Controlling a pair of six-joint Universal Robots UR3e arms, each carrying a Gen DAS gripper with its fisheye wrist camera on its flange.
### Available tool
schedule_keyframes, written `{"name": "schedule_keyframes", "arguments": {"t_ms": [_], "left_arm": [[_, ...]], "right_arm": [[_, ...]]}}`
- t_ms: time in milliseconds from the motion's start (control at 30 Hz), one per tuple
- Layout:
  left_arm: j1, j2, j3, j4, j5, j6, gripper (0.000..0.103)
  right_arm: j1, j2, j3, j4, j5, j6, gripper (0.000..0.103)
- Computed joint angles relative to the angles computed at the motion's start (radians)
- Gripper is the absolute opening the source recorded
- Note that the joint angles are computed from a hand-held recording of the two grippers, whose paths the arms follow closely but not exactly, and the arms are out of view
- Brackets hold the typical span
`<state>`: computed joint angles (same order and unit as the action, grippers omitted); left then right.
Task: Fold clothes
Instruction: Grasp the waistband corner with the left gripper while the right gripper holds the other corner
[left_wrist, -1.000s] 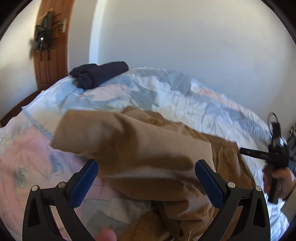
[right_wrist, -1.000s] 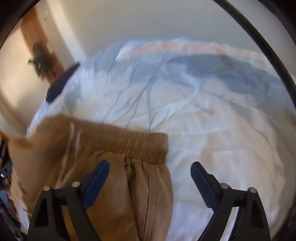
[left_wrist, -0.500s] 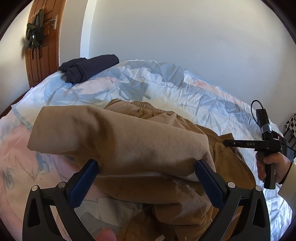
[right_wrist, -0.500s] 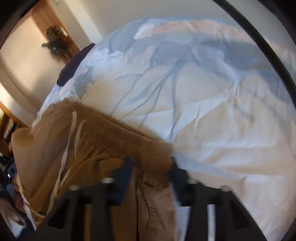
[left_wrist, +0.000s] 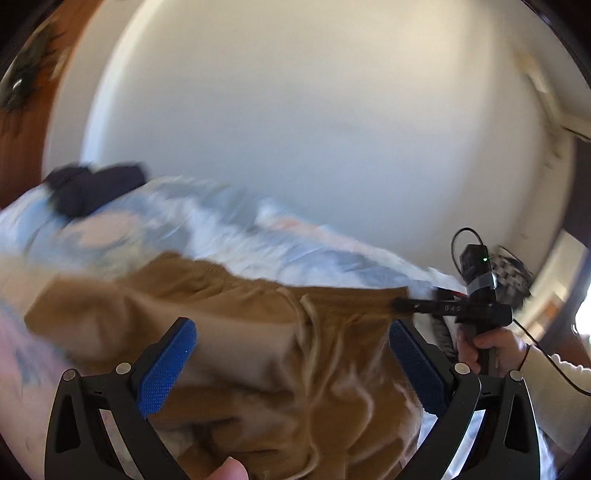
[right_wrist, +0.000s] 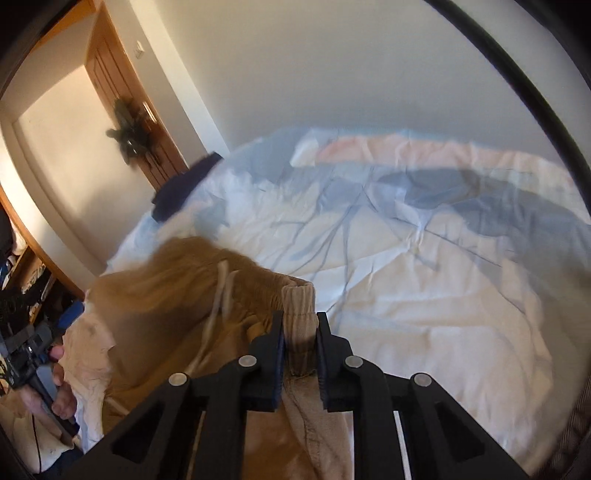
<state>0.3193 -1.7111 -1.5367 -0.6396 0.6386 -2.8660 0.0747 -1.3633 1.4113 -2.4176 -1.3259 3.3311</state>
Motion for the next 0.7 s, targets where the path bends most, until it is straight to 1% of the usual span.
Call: {"name": "schedule_keyframes", "arguments": {"t_ms": [67,100,133,200,233,267,333,400,433,467,533,600,633,667,700], "left_arm": [[-0.044,0.002,0.014,0.068,0.164,0.009,0.103],[-0.065,-0.014,0.051,0.045,0.240,0.023,0.103],[-0.072,-0.037,0.118,-0.041,0.273,0.058,0.103],[-0.056,-0.087,0.273,-0.265,0.253,0.156,0.103],[-0.037,-0.090,0.313,-0.344,0.219,0.219,0.103],[-0.011,-0.085,0.345,-0.422,0.176,0.299,0.103],[0.031,-0.054,0.385,-0.558,0.143,0.488,0.103],[0.080,0.001,0.404,-0.708,0.119,0.656,0.103],[0.115,0.030,0.427,-0.824,0.095,0.743,0.103],[0.149,0.058,0.443,-0.930,0.070,0.824,0.103],[0.216,0.132,0.436,-1.104,0.036,0.967,0.103],[0.260,0.206,0.411,-1.226,0.031,1.075,0.103],[0.288,0.238,0.422,-1.342,0.031,1.166,0.103],[0.314,0.257,0.454,-1.486,0.038,1.274,0.103],[0.324,0.266,0.488,-1.612,0.060,1.381,0.103]], "right_arm": [[0.092,-0.028,0.026,-0.023,-0.091,0.020,0.015],[0.143,-0.038,0.039,-0.042,-0.131,0.026,0.015],[0.177,-0.054,0.059,-0.061,-0.146,0.047,0.015],[0.219,-0.110,0.158,-0.179,-0.117,0.142,0.015],[0.242,-0.132,0.188,-0.211,-0.117,0.180,0.015],[0.274,-0.154,0.210,-0.233,-0.123,0.208,0.015],[0.350,-0.175,0.221,-0.248,-0.149,0.247,0.015],[0.474,-0.179,0.152,-0.139,-0.226,0.247,0.015],[0.544,-0.179,0.115,-0.085,-0.283,0.263,0.015],[0.607,-0.177,0.082,-0.043,-0.323,0.288,0.015],[0.742,-0.156,-0.003,0.052,-0.403,0.349,0.015],[0.887,-0.108,-0.124,0.172,-0.487,0.424,0.015],[0.957,-0.076,-0.192,0.238,-0.527,0.466,0.015],[1.003,-0.057,-0.233,0.280,-0.547,0.500,0.015],[1.064,-0.034,-0.275,0.324,-0.576,0.555,0.015]]}}
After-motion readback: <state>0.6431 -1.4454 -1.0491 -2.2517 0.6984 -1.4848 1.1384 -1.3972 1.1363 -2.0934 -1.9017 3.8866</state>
